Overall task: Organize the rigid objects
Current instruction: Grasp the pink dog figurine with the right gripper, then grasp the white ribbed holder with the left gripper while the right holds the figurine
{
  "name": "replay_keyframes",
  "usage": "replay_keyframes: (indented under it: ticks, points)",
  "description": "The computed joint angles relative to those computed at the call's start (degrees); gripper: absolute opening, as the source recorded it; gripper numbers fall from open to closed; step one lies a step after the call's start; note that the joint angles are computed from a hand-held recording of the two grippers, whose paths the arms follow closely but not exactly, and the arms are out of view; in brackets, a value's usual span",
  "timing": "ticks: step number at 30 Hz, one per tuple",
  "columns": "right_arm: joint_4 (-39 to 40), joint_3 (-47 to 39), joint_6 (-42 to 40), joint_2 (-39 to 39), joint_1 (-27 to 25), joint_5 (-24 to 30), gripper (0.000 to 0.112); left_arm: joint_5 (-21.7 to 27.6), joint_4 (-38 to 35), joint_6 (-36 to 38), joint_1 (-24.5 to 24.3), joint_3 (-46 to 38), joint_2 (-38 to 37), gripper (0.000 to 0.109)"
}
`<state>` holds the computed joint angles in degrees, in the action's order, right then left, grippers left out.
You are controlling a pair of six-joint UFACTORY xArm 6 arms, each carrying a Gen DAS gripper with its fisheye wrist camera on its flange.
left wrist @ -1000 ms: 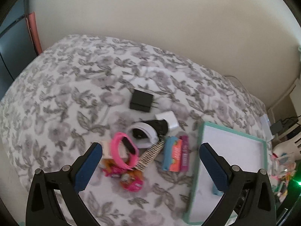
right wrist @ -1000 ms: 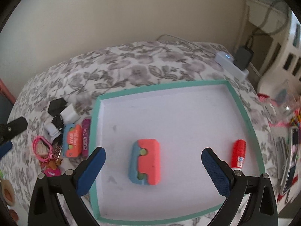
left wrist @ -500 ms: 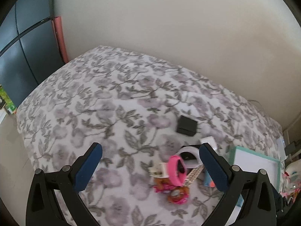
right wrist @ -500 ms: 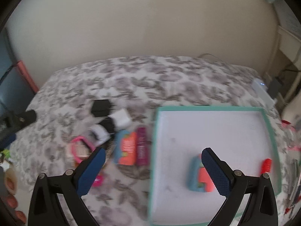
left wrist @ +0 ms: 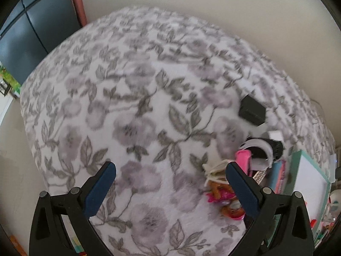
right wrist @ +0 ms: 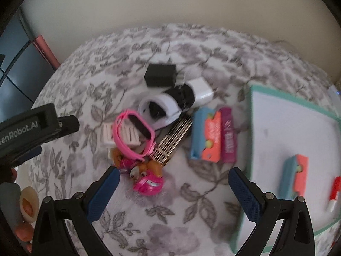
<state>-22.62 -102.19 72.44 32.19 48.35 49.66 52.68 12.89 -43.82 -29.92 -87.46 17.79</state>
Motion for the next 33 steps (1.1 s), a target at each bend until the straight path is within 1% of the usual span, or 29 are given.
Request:
replay_keyframes:
  ticks: [2, 4, 6, 7, 9, 10, 11, 14, 15, 16, 18, 20, 22, 25, 28, 33]
  points:
    - [1.8, -1.0, -1.0, 1.2, -0.1, -0.3, 0.102, 1.4, -1.0, 0.2, 0.2, -0.9, 1.5, 0.103]
    - [3.0, -1.7, -1.7, 2.1, -0.1, -0.5, 0.099, 2.4, -3.5, 1.2, 0.6, -1.3, 2.4, 0.103]
    - [4.4, -2.4, -2.4, 3.0, -0.2, -0.7, 0.092, 2.5, -5.9, 0.9, 1.2, -1.0, 2.8, 0.103]
    - [5.2, -2.6, -3.1, 3.3, -0.3, -1.0, 0.09, 2.6, -6.2, 0.4, 1.4, -0.9, 2.8, 0.103]
    - [6.3, -3.3, -4.4, 4.1, -0.3, -1.1, 0.081, 2.6, -5.3, -0.7, 1.4, -0.6, 2.5, 0.103]
    - [6.7, -3.7, -4.9, 4.4, -0.3, -1.0, 0.08, 2.3, -5.1, -1.0, 1.5, -0.3, 2.3, 0.103]
    - [7.1, -4.0, -5.3, 4.7, -0.3, -1.0, 0.075, 1.9, -5.2, -1.1, 1.5, 0.0, 2.1, 0.103]
    - [8.2, -4.1, -5.7, 5.0, -0.4, -1.7, 0.065, 0.5, -7.5, -0.5, 1.9, 0.3, 1.8, 0.103]
    - [9.1, -3.8, -6.2, 5.0, -0.6, -2.8, 0.059, -0.1, -8.3, -0.1, 2.0, 0.5, 1.7, 0.103]
    - [10.0, -3.1, -6.7, 4.7, -0.7, -4.1, 0.056, -0.8, -8.9, 0.2, 2.0, 0.8, 1.4, 0.103]
    - [10.6, -2.7, -7.4, 4.5, -0.7, -4.9, 0.048, -2.1, -9.9, 0.7, 2.1, 1.1, 1.2, 0.103]
    - [11.2, -3.6, -8.3, 5.0, -0.7, -4.9, 0.042, -3.5, -11.2, 1.8, 2.0, 1.2, 1.1, 0.103]
    - [11.5, -4.4, -8.7, 5.4, -0.7, -4.3, 0.042, -4.6, -12.4, 3.1, 1.7, 1.2, 1.1, 0.103]
    - [12.6, -2.8, -8.8, 4.4, -1.0, -5.4, 0.042, -5.4, -14.3, 5.3, 1.3, 0.6, 1.7, 0.103]
    - [13.0, -1.7, -8.8, 3.5, -1.1, -5.1, 0.042, -6.1, -16.1, 7.0, 1.0, -0.1, 2.3, 0.103]
    - [13.7, 2.3, -8.2, 0.8, -1.5, -5.9, 0.042, -5.9, -13.3, 8.5, -0.6, -2.4, 3.9, 0.103]
